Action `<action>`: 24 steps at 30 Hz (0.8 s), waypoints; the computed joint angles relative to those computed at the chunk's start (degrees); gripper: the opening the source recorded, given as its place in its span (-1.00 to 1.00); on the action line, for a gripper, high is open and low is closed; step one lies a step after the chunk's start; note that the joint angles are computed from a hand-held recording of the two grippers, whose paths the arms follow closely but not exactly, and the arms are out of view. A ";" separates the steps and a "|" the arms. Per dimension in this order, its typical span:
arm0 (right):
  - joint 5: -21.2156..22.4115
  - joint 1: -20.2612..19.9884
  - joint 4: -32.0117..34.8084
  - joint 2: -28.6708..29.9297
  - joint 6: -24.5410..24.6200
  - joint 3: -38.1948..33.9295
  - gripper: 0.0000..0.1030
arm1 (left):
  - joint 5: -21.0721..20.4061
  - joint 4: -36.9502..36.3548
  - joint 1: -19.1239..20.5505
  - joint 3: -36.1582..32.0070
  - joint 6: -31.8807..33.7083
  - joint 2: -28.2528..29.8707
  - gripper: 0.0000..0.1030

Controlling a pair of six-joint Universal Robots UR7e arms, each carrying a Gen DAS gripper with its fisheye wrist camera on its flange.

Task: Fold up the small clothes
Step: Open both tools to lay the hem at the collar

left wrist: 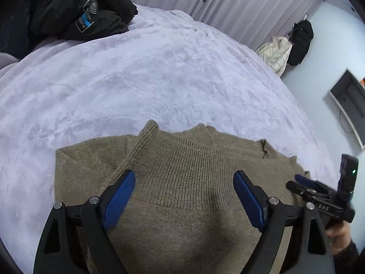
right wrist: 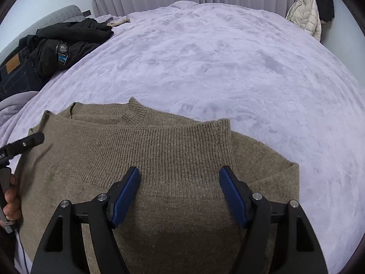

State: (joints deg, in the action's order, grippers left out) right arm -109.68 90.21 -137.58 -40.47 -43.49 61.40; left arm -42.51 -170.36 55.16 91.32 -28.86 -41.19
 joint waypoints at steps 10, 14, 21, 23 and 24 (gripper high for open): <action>-1.50 1.65 2.89 3.89 2.58 -6.09 0.48 | 0.60 10.87 1.33 -9.27 -0.51 2.84 0.72; -1.76 1.11 7.48 6.00 6.29 -10.56 0.48 | 0.14 17.31 3.22 -11.50 -4.17 3.37 0.72; -1.19 1.67 4.17 1.37 6.89 -4.10 0.49 | 12.55 26.16 -2.62 -8.00 -8.95 1.40 0.72; -1.53 2.04 2.07 -0.20 6.26 -0.84 0.49 | 13.78 31.79 -4.54 -6.61 -13.07 0.85 0.72; -2.30 2.29 1.55 -0.76 5.83 0.62 0.49 | 14.61 35.20 -5.48 -6.04 -15.36 0.76 0.72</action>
